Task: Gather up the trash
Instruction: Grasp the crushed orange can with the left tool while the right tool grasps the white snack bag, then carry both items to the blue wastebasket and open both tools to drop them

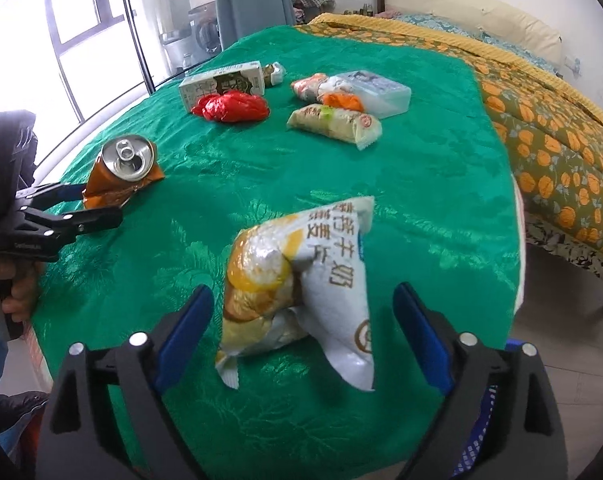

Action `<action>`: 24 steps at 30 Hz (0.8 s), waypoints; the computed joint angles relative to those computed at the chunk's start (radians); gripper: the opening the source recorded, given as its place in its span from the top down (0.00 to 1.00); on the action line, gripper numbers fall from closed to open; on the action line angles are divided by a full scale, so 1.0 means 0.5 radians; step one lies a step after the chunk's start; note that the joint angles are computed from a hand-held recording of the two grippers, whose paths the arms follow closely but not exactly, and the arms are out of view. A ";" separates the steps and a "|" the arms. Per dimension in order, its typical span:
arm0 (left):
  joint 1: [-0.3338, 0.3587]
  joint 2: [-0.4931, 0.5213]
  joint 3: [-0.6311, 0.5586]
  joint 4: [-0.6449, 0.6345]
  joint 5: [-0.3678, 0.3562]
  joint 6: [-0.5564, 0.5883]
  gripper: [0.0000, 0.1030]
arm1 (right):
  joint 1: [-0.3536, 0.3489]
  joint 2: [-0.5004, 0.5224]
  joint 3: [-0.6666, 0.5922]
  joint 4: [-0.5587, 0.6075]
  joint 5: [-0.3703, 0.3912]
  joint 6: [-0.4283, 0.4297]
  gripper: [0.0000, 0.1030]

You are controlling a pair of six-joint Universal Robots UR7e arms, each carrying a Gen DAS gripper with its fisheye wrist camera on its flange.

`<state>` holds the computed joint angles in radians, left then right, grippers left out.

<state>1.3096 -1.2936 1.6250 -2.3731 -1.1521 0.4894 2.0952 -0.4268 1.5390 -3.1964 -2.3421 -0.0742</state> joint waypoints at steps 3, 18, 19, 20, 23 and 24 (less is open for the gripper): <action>-0.020 0.021 0.003 -0.020 0.064 0.010 0.05 | 0.023 0.012 -0.024 -0.051 -0.014 -0.053 0.13; -0.083 0.067 0.060 -0.224 0.222 -0.033 0.45 | 0.020 0.020 -0.064 0.000 -0.032 -0.006 0.50; -0.083 0.057 0.065 -0.223 0.207 -0.053 0.45 | 0.022 0.008 -0.044 -0.021 -0.019 0.002 0.50; -0.088 0.036 0.086 -0.233 0.196 -0.067 0.45 | 0.025 -0.011 -0.017 -0.051 0.004 0.010 0.50; -0.122 -0.023 0.148 -0.264 0.159 -0.086 0.46 | 0.037 -0.049 0.045 -0.125 0.046 0.011 0.50; -0.138 -0.040 0.167 -0.274 0.151 -0.091 0.46 | 0.041 -0.059 0.062 -0.143 0.048 0.012 0.50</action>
